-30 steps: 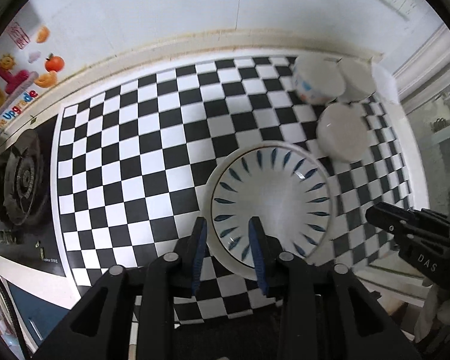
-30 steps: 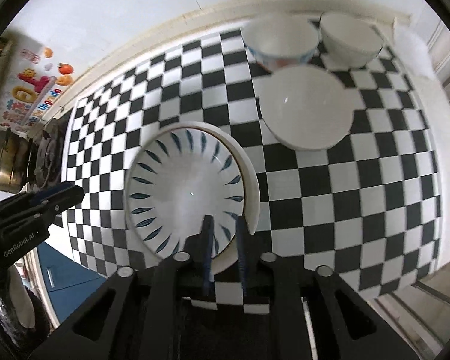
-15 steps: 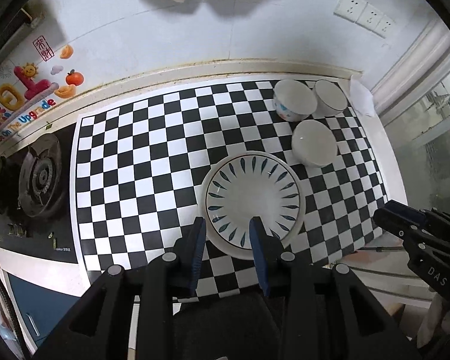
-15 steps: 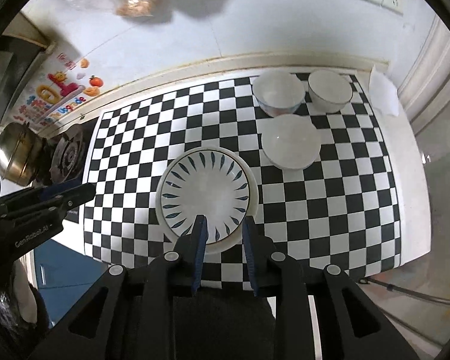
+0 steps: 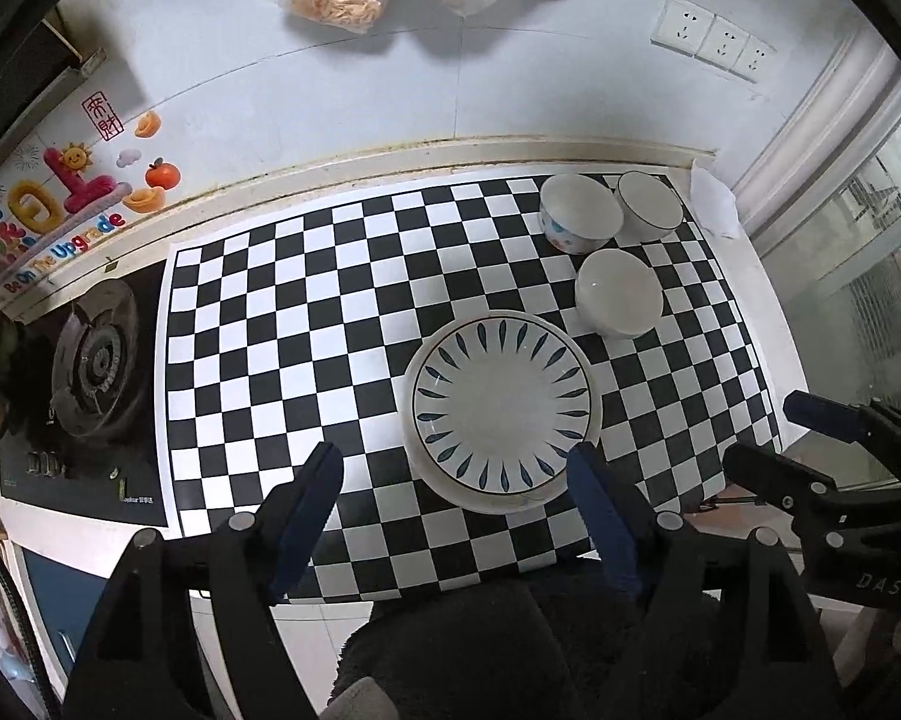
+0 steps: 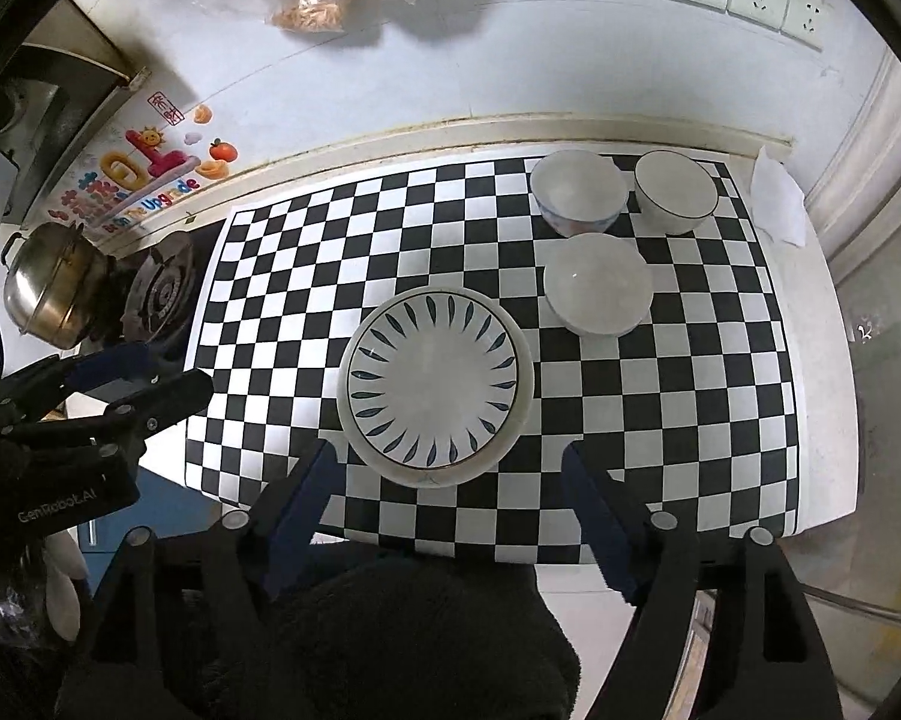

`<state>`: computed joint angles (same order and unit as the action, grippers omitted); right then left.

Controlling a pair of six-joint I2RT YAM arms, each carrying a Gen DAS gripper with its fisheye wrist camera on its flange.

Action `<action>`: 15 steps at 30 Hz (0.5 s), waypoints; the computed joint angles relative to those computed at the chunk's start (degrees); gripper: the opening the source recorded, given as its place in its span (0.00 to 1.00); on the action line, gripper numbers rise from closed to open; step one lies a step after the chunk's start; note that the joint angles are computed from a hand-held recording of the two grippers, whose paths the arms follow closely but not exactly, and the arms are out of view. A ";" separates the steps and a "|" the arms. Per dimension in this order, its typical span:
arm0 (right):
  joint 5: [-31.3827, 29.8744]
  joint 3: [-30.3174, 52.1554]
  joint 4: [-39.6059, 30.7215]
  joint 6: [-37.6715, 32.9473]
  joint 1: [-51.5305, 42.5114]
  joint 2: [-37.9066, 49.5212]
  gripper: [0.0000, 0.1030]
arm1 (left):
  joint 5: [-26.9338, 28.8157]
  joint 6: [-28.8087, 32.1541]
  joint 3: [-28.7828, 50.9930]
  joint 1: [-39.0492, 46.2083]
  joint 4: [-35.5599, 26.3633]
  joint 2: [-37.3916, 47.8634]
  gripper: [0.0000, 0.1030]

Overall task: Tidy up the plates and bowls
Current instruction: 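Open both grippers and raise them off the plate stack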

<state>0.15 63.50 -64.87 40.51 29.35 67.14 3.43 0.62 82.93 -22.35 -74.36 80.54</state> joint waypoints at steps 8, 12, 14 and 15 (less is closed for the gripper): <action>0.51 -0.25 0.37 -2.18 -2.40 -0.32 0.81 | -1.80 -1.64 1.00 -1.29 0.14 -0.20 0.74; 0.03 -0.58 0.50 -3.10 -4.25 -0.78 0.82 | -2.54 -2.15 1.51 -1.87 0.28 0.48 0.74; -0.36 -0.99 1.22 -4.02 -5.25 -1.16 0.82 | -2.21 -3.01 1.77 -2.07 1.12 1.21 0.74; -0.95 -1.65 2.16 -4.84 -6.32 -1.82 0.82 | -2.39 -3.68 2.03 -2.46 1.60 1.86 0.74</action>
<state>-0.81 61.84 -62.71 35.67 23.03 65.33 1.04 -3.06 84.97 -24.81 -72.76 82.41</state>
